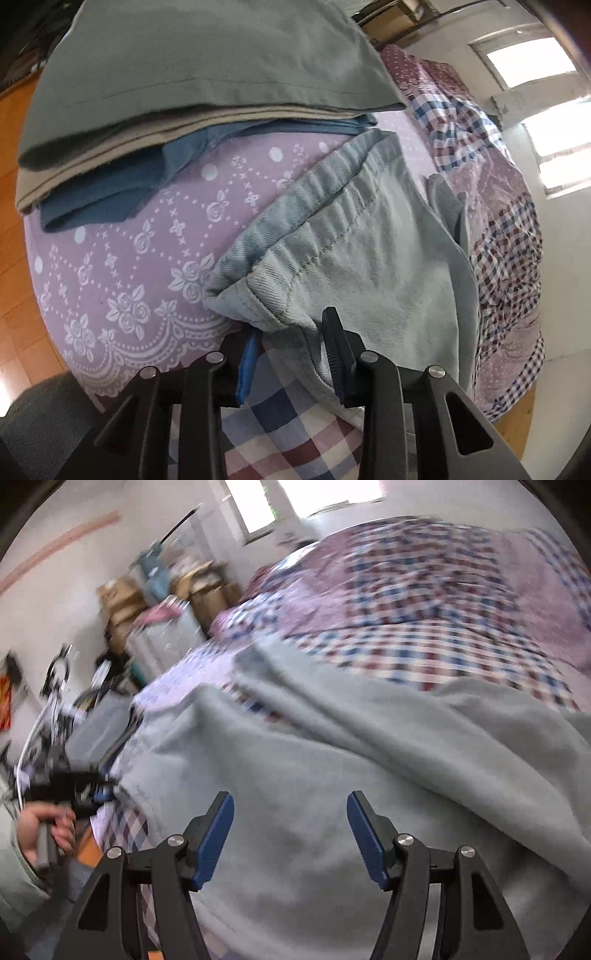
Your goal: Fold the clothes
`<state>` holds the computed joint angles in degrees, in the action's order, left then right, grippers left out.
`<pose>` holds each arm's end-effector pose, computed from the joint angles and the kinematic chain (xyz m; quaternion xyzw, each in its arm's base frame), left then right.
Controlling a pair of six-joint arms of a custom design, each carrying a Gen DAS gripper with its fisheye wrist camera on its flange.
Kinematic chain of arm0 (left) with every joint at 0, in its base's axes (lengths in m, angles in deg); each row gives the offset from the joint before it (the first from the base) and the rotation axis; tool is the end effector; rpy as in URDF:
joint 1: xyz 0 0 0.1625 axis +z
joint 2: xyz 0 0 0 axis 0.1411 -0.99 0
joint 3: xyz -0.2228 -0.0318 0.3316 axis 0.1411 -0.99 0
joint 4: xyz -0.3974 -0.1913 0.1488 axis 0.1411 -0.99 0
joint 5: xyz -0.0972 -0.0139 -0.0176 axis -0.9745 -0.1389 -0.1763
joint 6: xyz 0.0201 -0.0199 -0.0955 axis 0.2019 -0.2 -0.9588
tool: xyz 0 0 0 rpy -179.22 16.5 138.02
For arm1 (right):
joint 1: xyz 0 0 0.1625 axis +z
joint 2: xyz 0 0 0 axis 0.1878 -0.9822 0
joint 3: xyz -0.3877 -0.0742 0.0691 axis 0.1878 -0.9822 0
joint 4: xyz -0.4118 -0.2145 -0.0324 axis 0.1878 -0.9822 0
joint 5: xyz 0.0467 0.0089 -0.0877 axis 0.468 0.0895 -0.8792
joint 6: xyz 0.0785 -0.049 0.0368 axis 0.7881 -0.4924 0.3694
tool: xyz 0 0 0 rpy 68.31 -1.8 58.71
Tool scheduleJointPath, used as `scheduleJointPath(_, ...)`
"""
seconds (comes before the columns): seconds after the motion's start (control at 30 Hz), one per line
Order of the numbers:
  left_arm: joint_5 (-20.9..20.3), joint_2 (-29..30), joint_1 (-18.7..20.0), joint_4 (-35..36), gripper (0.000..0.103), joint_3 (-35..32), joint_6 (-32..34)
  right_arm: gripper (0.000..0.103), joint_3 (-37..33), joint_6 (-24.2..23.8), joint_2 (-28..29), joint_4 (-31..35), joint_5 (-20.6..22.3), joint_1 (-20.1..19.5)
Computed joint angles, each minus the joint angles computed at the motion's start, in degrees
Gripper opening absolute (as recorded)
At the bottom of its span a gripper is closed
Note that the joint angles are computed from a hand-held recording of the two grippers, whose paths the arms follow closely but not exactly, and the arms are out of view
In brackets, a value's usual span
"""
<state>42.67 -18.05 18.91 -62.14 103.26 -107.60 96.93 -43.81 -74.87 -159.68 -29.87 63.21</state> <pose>-0.2114 -0.3500 0.0394 -0.4774 0.7124 -0.4999 0.1214 -0.0111 -0.5823 0.3044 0.3871 -0.9035 0.1797 0.0402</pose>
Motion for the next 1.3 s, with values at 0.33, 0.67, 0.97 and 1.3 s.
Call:
scheduleJointPath(0.33,4.95,-1.24,-3.65,-7.09,0.022,6.36,3.54,0.070,-5.29,25.20,-5.22,-7.13,4.37,-13.21)
scheduleJointPath(0.67,7.00,-3.63,-3.59,-4.42,0.016,7.70,1.16,0.070,-17.13,39.50,-1.11,-8.04,3.38,-20.90)
scheduleJointPath(0.97,7.14,-4.81,-1.72,8.05,0.014,4.67,-3.88,0.067,-28.28,36.96,8.26,-6.22,-1.44,-18.18)
scheduleJointPath(1.3,7.48,-4.92,-0.83,11.57,0.014,3.95,-5.08,0.066,-34.47,34.52,15.23,-8.33,-1.62,-15.66)
